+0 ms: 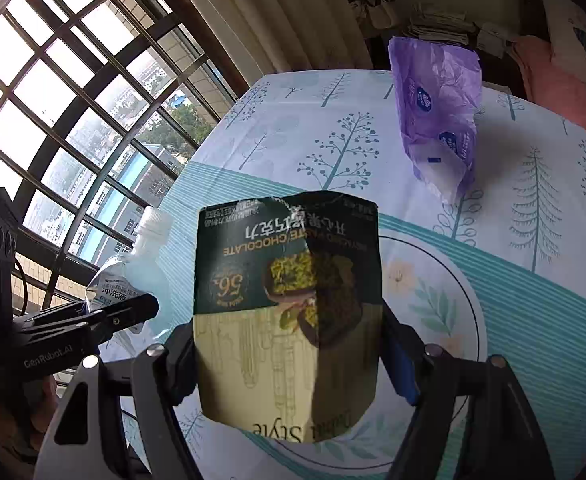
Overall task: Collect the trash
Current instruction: 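Carry the bottle and chocolate box over the bin and release both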
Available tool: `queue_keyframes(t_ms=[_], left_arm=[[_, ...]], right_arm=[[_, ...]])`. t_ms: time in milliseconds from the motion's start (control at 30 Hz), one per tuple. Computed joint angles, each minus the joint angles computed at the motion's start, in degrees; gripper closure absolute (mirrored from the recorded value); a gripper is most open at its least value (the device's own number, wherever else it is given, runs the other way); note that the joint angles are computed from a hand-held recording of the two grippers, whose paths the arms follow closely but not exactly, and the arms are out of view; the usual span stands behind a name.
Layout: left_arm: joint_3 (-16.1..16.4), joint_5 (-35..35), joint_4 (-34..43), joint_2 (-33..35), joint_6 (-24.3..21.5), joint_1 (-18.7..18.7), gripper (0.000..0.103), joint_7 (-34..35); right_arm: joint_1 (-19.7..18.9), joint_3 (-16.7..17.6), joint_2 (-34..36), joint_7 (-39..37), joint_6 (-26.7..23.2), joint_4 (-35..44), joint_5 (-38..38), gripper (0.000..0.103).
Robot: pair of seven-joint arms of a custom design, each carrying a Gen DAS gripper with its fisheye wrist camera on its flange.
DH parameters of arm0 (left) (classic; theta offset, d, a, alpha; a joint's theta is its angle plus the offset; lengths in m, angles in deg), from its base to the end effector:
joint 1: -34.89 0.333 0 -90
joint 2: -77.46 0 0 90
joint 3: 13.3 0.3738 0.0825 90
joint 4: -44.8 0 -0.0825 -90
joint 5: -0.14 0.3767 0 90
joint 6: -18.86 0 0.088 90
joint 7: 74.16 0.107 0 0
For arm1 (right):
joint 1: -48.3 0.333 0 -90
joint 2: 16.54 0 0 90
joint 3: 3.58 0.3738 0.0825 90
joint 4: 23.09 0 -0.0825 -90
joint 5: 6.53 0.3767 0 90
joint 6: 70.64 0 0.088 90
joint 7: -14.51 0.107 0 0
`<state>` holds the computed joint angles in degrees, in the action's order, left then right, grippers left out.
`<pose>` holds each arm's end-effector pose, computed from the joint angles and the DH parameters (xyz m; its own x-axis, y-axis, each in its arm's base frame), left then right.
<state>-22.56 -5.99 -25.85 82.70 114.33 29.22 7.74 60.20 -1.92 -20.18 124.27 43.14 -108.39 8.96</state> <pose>0.5592 -0.1525 0.7996 -0.1488 -0.9751 0.1642 -0.9445 0.0910 -0.3155 0.5310 0.1461 0.8059 -0.0394 -0.9058 -0.4219 -0.8895 0.2242 -0.3982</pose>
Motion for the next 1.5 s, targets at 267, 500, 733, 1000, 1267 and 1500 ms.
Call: queue_keyframes(t_ms=[267,500,733,1000,1267,1500], left_arm=[[4.2,-8.5,-9.6,-11.9,-0.6,3.9,0.063,15.4],[10.6,-15.2,-14.1,-20.2,-5.3,6.3,0.063,32.5],[15.1,-16.3,-16.4,-25.7,-11.8,7.9,0.063,44.5],[17.0,-14.4,-22.7,-32.4,-15.6,8.4,0.063,49.8],[16.4,-10.7,-33.9,-40.9,-17.1,8.7,0.063,48.9],[15.6,-6.6,-49.2,-51.1,-16.0,8.7,0.063,47.6]], right_arm=[[3.1,6.3,-9.3,20.1,0.7,-5.1,-10.9,0.028],[5.6,14.9,-14.4,42.6,-2.1,-5.9,-21.8,0.028],[10.0,20.4,-14.3,56.1,-8.5,-3.6,-26.0,0.028],[15.2,22.0,-15.3,62.9,-12.2,-5.1,-24.8,0.028],[18.0,22.4,-21.2,67.8,-9.0,-16.1,-18.8,0.028],[20.7,23.6,-27.1,73.0,-1.9,-30.4,-10.9,0.028]])
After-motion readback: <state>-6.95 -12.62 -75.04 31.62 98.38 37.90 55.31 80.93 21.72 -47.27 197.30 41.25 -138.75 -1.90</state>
